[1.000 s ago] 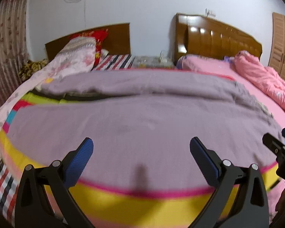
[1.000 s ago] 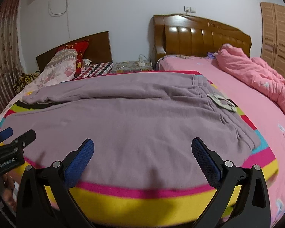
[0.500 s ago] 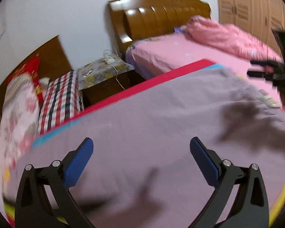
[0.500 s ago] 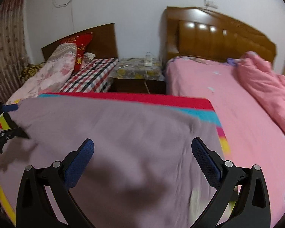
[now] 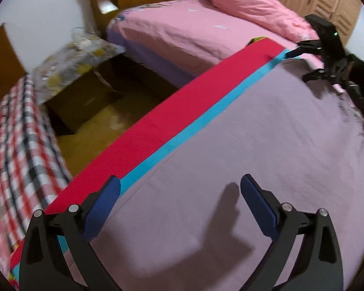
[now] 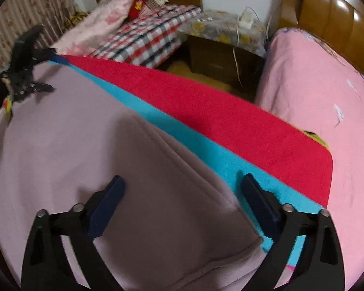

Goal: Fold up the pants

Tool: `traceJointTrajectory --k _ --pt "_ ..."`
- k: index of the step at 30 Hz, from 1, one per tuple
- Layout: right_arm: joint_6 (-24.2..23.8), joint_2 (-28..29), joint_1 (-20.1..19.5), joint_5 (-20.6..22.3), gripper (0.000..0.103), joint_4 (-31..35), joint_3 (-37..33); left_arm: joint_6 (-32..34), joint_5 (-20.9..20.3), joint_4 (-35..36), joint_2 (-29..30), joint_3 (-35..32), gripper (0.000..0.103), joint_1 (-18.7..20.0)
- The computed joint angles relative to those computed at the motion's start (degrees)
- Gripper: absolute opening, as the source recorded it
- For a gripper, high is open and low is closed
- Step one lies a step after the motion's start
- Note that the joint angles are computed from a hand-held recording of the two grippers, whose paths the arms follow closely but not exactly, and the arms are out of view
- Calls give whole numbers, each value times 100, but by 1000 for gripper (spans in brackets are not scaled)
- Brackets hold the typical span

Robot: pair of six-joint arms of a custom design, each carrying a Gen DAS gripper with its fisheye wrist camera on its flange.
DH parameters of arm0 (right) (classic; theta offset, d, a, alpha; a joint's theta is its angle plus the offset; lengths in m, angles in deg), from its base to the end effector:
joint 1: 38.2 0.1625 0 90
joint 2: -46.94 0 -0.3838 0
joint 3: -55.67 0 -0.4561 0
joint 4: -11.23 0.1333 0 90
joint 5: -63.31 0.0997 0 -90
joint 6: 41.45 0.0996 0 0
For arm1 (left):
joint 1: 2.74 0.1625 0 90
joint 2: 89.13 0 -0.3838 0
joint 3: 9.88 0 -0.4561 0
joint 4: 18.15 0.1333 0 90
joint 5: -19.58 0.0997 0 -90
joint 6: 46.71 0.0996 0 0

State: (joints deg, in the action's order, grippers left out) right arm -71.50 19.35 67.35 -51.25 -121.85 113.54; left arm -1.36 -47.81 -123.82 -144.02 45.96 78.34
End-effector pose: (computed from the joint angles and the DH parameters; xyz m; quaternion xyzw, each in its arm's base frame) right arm 0.3168 -0.7955 0.0440 0.3544 -0.9043 0.0814 0.2234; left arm 0.0460 -0.8135 0.4053 0.4212 0.8769 -0.0586 0.2239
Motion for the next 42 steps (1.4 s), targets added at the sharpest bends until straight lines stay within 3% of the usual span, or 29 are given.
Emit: traceJointTrajectory --k 3,4,8,12,13,15,16,20,23,27,30,33,35,36,37,38,39,41,42 --pt "-262 -215 11 98 29 -36 255 82 -224 386 240 -384 98 43" --pt "-488 -350 61 1 21 -343 512 122 -287 487 301 -483 98 49" --pt "-962 -867 262 45 19 -1289 1340 58 -385 699 432 -690 98 36" --pt "-1087 -1534 590 250 19 -2017 2235 -88 -30 628 314 -487 95 -24" --pt "-1083 -1683 678 283 19 -2167 2436 -120 22 590 188 -338 78 -47" --pt "-1164 -1850 834 146 18 -2406 2706 -196 -50 497 -140 11 27 -103" --pt "-1171 -1912 941 -15 18 -2526 2836 -142 15 153 -505 464 18 -186" --pt "-1092 -2262 1225 -312 18 -2975 3438 210 306 -1140 -2049 2225 12 -653" --pt "-911 -2709 1434 -338 18 -3239 4035 391 623 -1340 -3406 3472 11 -1213" --pt "-545 -3433 1679 -399 18 -3365 4984 -181 767 -249 -5175 4656 11 -1978" --pt "-64 -3834 1767 -413 18 -3393 5628 -1022 554 758 -6131 5267 11 -2292" --pt "759 -4053 1744 -500 19 -3335 6228 -1492 327 1248 -6764 5884 13 -2222" --pt "1250 -3999 1749 -835 42 -3458 6544 -1838 594 1036 -6922 6355 20 -2005" --pt "1469 -3875 1778 -1096 73 -3698 6659 -1974 616 808 -6926 6539 26 -1797" --pt "1748 -3761 1813 -1297 83 -3906 6760 -2122 399 620 -6900 6619 34 -1573" --pt "1867 -3732 1830 -1333 83 -4082 6857 -2335 393 490 -6912 6707 55 -1505" --pt "2037 -3693 1879 -1366 82 -4345 6986 -2639 627 311 -7030 6910 67 -1560" --pt "2378 -3624 2017 -1503 83 -4773 7163 -2954 912 52 -7432 7281 73 -1854" --pt "2568 -3581 2116 -1617 83 -5016 7245 -3183 921 20 -7619 7406 82 -2010"
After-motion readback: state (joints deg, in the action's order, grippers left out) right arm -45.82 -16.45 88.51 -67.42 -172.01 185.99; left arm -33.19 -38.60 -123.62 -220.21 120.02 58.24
